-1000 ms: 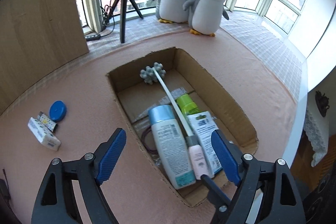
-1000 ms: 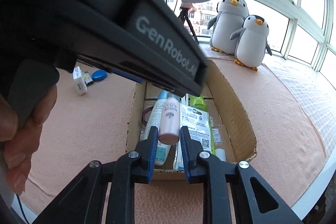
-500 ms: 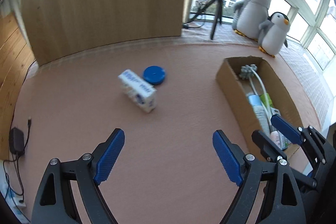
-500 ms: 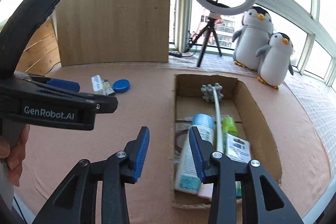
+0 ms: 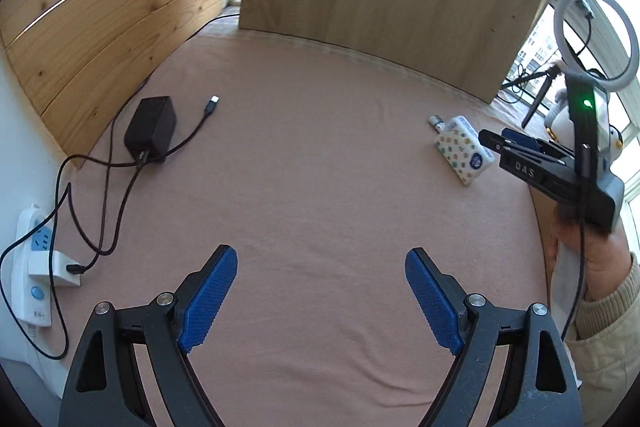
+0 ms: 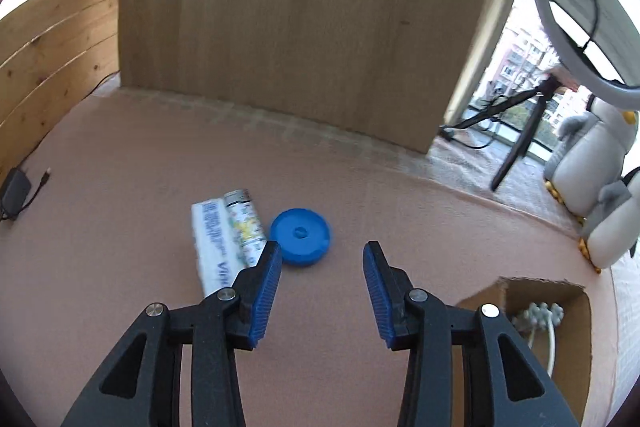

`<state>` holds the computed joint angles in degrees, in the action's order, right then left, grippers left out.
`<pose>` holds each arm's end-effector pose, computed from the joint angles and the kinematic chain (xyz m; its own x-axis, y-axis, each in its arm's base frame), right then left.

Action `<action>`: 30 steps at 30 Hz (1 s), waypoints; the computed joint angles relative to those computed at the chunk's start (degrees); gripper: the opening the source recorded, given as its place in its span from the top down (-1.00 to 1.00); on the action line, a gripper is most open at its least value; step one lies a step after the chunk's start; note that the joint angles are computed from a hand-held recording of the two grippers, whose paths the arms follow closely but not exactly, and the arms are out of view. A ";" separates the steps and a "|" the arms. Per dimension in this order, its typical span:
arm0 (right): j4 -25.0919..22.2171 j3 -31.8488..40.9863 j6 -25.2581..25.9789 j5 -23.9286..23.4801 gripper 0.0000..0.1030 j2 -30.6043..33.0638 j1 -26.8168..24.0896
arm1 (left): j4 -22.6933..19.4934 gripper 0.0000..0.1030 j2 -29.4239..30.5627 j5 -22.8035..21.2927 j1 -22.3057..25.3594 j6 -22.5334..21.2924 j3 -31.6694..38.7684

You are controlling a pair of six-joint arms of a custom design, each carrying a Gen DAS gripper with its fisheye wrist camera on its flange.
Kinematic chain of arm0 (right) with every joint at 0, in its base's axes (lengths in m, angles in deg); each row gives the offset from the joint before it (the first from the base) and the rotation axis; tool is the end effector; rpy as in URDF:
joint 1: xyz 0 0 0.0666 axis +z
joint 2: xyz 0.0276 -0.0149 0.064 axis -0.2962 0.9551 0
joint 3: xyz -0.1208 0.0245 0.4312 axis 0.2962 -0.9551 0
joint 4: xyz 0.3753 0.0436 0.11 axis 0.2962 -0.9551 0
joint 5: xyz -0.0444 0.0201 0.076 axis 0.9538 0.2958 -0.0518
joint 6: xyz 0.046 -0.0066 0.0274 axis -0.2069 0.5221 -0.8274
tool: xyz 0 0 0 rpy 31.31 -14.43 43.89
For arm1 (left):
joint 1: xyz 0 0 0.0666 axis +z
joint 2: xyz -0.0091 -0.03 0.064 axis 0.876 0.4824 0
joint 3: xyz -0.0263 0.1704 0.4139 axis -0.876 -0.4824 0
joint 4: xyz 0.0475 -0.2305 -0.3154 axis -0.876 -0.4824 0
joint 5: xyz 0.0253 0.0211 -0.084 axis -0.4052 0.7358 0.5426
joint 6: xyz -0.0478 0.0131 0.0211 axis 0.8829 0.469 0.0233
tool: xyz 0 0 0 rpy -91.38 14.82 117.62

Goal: Organize objects
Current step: 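Move the right gripper toward the dotted tissue pack and lighter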

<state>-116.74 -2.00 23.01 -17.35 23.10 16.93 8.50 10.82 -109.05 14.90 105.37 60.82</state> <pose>0.4502 0.2927 0.4232 -0.7287 -0.3209 -0.6050 -0.2949 0.9444 -0.1458 0.2665 -0.2611 0.4403 -0.8156 -0.2916 -0.4998 -0.2216 0.9553 -0.1957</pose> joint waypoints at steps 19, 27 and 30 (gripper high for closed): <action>1.62 -1.74 1.99 -7.87 -0.01 -0.86 1.63 | 0.97 -0.73 -2.55 1.11 -0.21 2.85 -3.80; 4.08 -6.94 -5.57 -7.65 -0.09 -2.80 5.60 | 1.11 -0.73 -3.70 1.76 0.99 3.37 -5.35; 5.26 -7.35 -0.97 -4.80 -0.14 -1.38 6.99 | 1.57 -0.73 -4.04 2.45 1.00 3.93 -6.29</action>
